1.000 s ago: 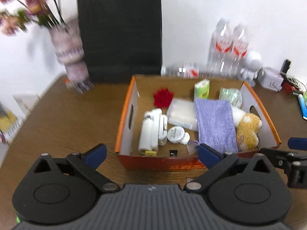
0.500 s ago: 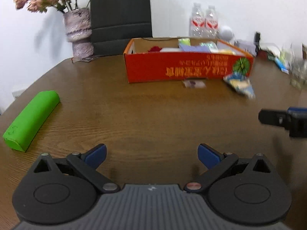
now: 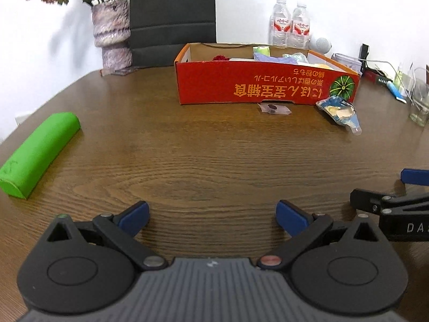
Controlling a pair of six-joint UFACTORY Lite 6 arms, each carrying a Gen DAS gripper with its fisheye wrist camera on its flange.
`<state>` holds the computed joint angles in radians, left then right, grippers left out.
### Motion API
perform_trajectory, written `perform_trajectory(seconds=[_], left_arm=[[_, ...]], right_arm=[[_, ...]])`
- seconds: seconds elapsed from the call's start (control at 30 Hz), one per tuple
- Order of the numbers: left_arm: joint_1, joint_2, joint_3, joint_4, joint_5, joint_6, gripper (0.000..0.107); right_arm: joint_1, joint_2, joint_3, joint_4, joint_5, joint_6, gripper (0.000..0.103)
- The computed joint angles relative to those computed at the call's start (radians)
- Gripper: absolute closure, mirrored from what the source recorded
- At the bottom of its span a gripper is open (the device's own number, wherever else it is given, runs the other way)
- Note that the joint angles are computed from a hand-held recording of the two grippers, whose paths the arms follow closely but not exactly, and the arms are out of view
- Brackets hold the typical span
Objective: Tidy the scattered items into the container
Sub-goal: 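Move both tools back toward the blue snack packet, then grasp the small clear packet with the left tool while the right tool grasps the blue snack packet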
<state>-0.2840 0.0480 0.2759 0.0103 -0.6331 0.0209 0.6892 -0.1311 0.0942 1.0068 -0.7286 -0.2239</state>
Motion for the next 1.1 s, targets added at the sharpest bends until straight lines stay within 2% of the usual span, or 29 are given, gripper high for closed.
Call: perform_trajectory(seconds=[0.5,0.57,0.6,0.63,0.67,0.73,0.77,0.87,0.9,0.93,1.0,1.03,1.1], left_arm=[[-0.009,-0.002,-0.006,-0.007,-0.004,0.0,0.004],[0.027,-0.006,-0.003,0.073,-0.023,-0.035,0.004],[0.056,-0.017,0.002,0.131,-0.047,-0.05,0.004],[0.079,-0.037,0.016,0.175,-0.057,-0.057,0.004],[0.1,-0.055,0.045,0.234,-0.05,-0.069,0.004],[0.121,-0.024,0.166,0.414,-0.01,-0.101,0.004],[0.105,0.024,0.238,0.451,0.007,-0.071,0.004],[0.016,0.215,0.466,0.4,0.085,0.076,0.004],[-0.002,0.275,0.54,0.432,0.117,0.065,0.005],[-0.018,0.323,0.599,0.463,0.143,0.046,0.008],[-0.032,0.395,0.689,0.573,0.161,-0.046,0.01],[-0.03,0.429,0.733,0.671,0.163,-0.131,0.015],[-0.034,0.499,0.832,0.834,0.194,-0.297,0.032]], right_arm=[[-0.009,0.015,0.002,0.006,-0.01,0.017,0.0],[-0.019,0.01,0.003,-0.005,-0.002,0.01,0.0],[-0.05,-0.012,0.0,-0.033,0.022,-0.002,0.002],[-0.106,-0.062,-0.005,-0.073,0.067,-0.033,0.012],[-0.173,-0.123,-0.007,-0.116,0.114,-0.07,0.017],[-0.317,-0.182,0.034,-0.212,0.171,-0.121,0.018],[-0.389,-0.151,0.078,-0.295,0.175,-0.105,0.018],[-0.579,0.078,0.295,-0.526,0.23,-0.025,0.022],[-0.611,0.135,0.347,-0.568,0.234,0.005,0.033],[-0.635,0.185,0.388,-0.6,0.223,0.031,0.037],[-0.666,0.269,0.459,-0.624,0.218,0.05,0.038],[-0.682,0.299,0.482,-0.655,0.22,0.079,0.042],[-0.723,0.349,0.506,-0.777,0.218,0.181,0.049]])
